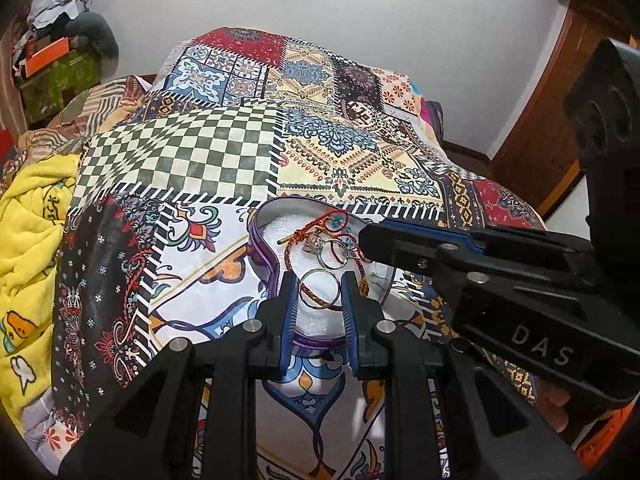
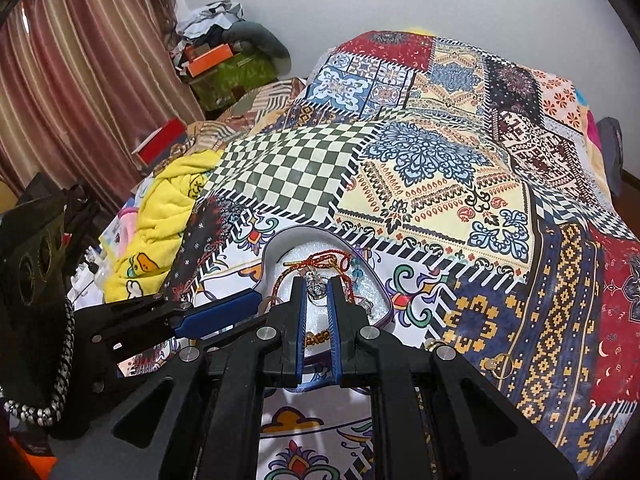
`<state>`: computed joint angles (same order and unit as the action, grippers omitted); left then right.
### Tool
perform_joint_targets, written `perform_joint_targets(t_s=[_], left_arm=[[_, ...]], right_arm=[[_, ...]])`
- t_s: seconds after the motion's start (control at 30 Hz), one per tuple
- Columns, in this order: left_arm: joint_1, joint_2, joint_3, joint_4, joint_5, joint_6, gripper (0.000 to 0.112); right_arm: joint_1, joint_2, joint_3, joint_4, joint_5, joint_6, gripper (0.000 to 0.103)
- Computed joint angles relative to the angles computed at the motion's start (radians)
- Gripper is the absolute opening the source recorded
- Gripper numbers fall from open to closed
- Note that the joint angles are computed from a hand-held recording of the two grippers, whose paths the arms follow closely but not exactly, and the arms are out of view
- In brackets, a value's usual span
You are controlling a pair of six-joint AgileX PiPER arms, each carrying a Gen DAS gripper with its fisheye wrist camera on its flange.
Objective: Organize jewelry
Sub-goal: 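Open the left gripper to drop the ring into the tin, then move both tools back to the remaining gold rings on the blue patch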
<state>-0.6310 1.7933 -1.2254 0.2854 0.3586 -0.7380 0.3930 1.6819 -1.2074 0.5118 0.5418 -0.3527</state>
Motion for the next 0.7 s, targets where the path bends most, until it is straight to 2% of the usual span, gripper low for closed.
perform_joint_targets(t_s=[0.27,0.37,0.47,0.53,0.7], left_arm=[[0.002,-0.003,-0.007,-0.024,0.014,0.021,0.020],[0.000,-0.012,-0.005,-0.015,0.024,0.016,0.020],[-0.008,-0.031,-0.001,0.027,0.040,-0.014,0.020],[-0.017,-0.050,0.001,0.095,0.060,-0.071,0.020],[-0.016,-0.098,0.002,0.138,0.086,-0.111,0.021]], right_arm=[[-0.023,0.013,-0.037,0.030,0.079,-0.008,0.012],[-0.030,-0.008,-0.022,0.028,0.067,0.002,0.017],[-0.043,-0.036,-0.009,0.031,0.066,0.002,0.017],[-0.045,-0.064,0.006,0.001,0.051,0.026,0.017],[-0.071,-0.149,0.051,-0.085,0.025,0.086,0.017]])
